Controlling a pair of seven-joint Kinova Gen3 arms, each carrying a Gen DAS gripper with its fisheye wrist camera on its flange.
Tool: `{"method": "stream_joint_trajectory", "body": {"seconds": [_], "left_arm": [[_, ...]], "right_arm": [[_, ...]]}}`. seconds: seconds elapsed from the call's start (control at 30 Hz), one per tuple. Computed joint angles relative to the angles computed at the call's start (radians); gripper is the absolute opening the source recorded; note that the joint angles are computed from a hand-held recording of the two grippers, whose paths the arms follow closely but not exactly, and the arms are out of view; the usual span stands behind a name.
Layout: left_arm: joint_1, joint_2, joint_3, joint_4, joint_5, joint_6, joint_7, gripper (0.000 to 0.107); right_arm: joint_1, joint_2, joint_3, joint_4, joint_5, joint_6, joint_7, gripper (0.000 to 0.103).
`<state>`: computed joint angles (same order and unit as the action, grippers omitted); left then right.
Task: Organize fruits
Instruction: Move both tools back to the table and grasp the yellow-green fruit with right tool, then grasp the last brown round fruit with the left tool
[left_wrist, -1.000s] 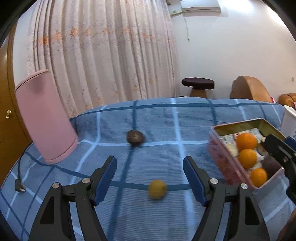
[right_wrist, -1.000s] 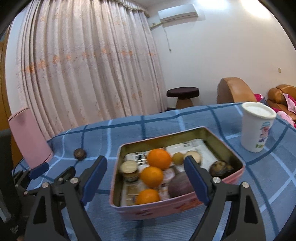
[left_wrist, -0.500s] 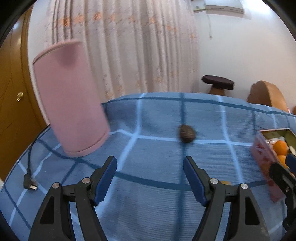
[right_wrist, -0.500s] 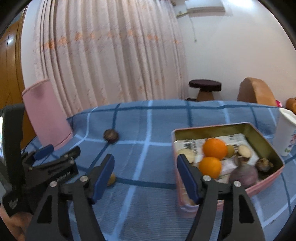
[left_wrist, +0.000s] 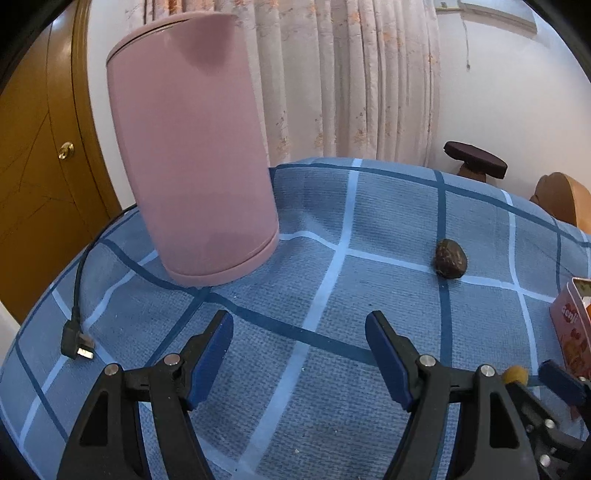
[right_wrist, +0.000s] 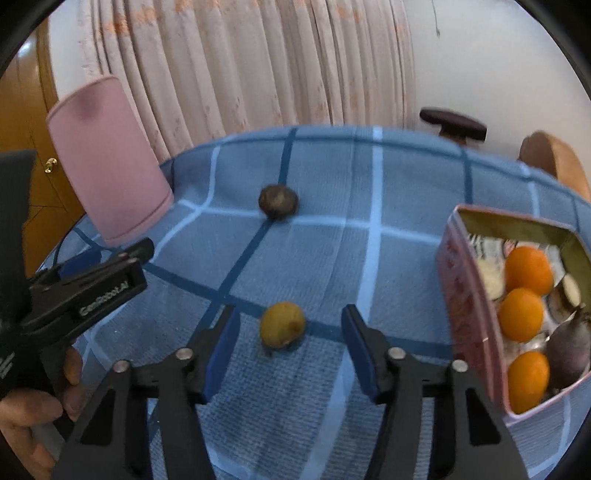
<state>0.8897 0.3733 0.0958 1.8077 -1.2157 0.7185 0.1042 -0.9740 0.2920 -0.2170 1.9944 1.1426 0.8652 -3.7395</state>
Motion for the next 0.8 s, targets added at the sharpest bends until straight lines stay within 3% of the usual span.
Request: {"method": "stream_joint_trajectory", "body": {"seconds": [0.17,0.27,0.3,0.33,0.47,0.6,0.8], "left_arm": [[0.001,0.007,0.003,-0.013,0.022,0.015,-0.024,0.075],[0.000,0.005,0.000,-0.015,0.030,0.012,-0.029,0.075],[0.000,0.005,0.000,-0.016,0.035,0.013,-0.032,0.075],[-0.001,0.005,0.000,-0.017,0.038,0.011,-0.036,0.075],[-0.004,0.008,-0.002,-0.020,0.047,-0.002,-0.059,0.075],[-0.010,0.015,-0.001,-0.034,0.080,-0.016,-0.106,0.075],[-0.024,0.025,-0.014,-0.062,0.160,-0.096,-0.183,0.075]], "right_arm": [[0.021,0.009,0.002,-0.022,-0.048,-0.031,0.060,0.058],[0.017,0.019,0.010,-0.046,-0.081,-0.023,0.114,0.052],[0.013,0.024,0.012,-0.055,-0.090,-0.015,0.131,0.047],[0.010,0.027,0.015,-0.061,-0.095,-0.014,0.147,0.031],[-0.004,0.038,0.029,-0.078,-0.108,-0.006,0.182,0.030],[-0.037,0.028,0.045,-0.054,-0.033,0.028,0.085,0.030],[-0.034,0.036,0.033,-0.057,0.031,0.098,0.040,0.030]]}}
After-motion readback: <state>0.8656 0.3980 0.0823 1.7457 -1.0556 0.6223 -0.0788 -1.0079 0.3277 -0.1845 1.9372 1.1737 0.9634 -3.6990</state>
